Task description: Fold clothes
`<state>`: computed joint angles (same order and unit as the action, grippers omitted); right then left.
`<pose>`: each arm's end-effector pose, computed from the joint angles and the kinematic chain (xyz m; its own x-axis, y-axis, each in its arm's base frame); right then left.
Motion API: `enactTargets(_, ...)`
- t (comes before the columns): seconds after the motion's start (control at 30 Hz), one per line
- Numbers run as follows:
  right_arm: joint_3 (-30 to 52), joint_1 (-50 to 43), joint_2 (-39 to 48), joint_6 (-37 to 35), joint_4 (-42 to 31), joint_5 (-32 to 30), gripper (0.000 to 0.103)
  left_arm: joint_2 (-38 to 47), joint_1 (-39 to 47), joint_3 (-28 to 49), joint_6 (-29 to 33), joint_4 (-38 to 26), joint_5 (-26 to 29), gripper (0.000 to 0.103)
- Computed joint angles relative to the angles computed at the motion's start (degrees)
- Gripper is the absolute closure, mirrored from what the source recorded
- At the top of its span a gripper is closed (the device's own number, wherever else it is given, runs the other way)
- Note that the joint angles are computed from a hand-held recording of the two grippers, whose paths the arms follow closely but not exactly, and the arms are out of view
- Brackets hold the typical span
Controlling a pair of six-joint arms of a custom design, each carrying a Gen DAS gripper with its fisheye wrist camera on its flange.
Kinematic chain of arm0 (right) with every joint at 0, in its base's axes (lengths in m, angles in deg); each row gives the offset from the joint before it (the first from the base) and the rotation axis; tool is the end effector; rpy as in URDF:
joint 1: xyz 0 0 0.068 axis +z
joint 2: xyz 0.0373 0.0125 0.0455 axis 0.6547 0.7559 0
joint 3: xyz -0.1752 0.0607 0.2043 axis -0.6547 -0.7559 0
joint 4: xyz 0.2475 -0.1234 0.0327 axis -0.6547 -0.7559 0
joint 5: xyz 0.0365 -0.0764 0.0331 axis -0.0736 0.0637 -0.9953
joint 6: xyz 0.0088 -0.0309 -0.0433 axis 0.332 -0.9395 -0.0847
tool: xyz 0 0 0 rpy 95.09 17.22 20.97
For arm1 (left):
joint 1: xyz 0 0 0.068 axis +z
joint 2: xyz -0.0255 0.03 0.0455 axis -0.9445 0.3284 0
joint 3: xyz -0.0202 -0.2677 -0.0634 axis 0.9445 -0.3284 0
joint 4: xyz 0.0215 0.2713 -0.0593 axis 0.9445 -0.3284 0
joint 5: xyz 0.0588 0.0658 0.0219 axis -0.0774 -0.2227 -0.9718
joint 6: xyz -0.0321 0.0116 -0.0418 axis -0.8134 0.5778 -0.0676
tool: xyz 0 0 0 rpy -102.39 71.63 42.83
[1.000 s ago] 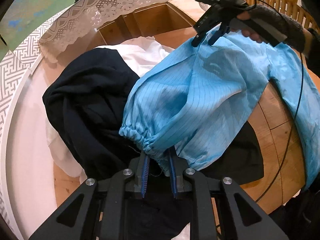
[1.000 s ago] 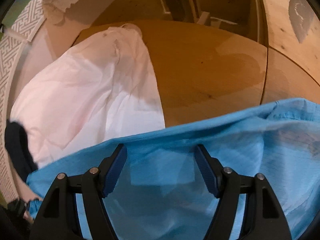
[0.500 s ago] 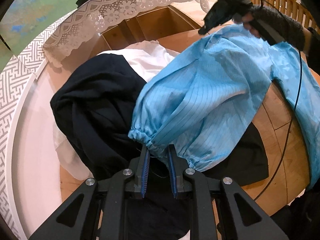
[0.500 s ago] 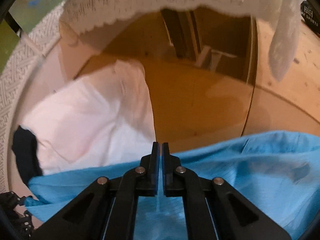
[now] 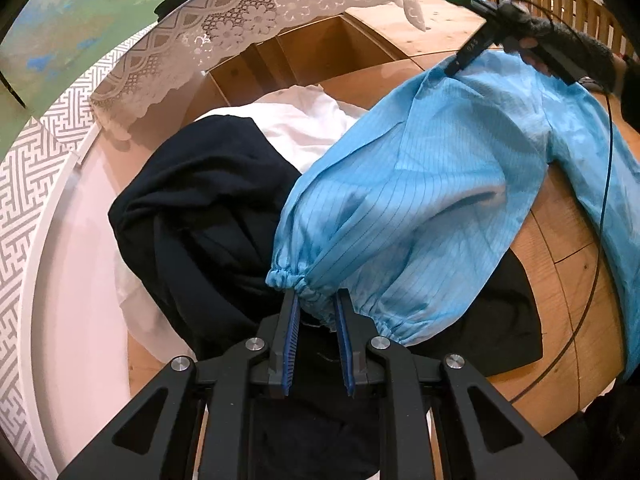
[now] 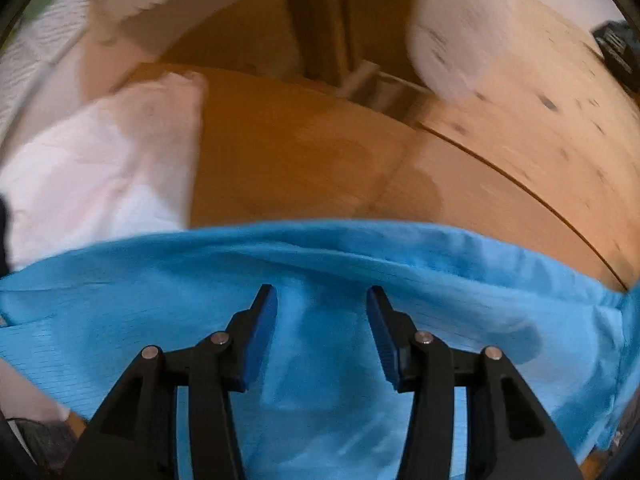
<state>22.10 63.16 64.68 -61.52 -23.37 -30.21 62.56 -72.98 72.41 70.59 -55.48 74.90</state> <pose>0.3563 0.1462 0.0954 -0.9441 -0.1259 -0.3046 -0.1594 0.9834 0.0873 0.1695 -0.0074 0.2069 -0.6297 0.6604 -0.4090 0.5865 0.7495 0.3072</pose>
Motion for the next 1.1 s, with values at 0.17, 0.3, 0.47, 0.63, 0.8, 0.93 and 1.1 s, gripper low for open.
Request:
enactTargets(0.17, 0.08, -0.82, 3.94, 0.38, 0.77, 5.84, 0.057, 1.39, -3.29, -1.47, -1.69, 2.5, -3.64, 0.075)
enactTargets(0.3, -4.47, 4.14, -3.25, -3.82, 5.04, 6.14, 0.057, 2.14, -5.26, -2.02, -2.45, 3.72, -5.25, 0.071)
enactTargets(0.47, -3.88, 12.49, -6.44, -7.12, 5.13, 4.31, 0.057, 3.51, -4.8, -0.65, -3.8, 5.06, -5.05, 0.064)
enactTargets(0.63, -0.8, 15.79, -1.9, -7.34, 4.22, 3.3, 0.057, 1.75, -5.12, -1.46, -2.24, 5.43, -7.85, 0.054)
enactTargets(0.8, 0.92, 17.0, 1.82, -7.36, 4.19, 3.56, 0.057, 6.94, -4.12, -0.61, -0.88, 8.79, -6.14, 0.054)
enactTargets(0.93, 0.18, 16.28, 1.58, -7.28, 4.66, 2.75, 0.057, 11.62, -3.34, 0.75, -0.73, 10.51, -4.43, 0.054)
enactTargets(1.1, -1.33, 14.73, 0.52, -7.39, 5.92, 2.53, 0.057, 12.22, -1.19, 0.77, -0.67, 10.43, -0.81, 0.073)
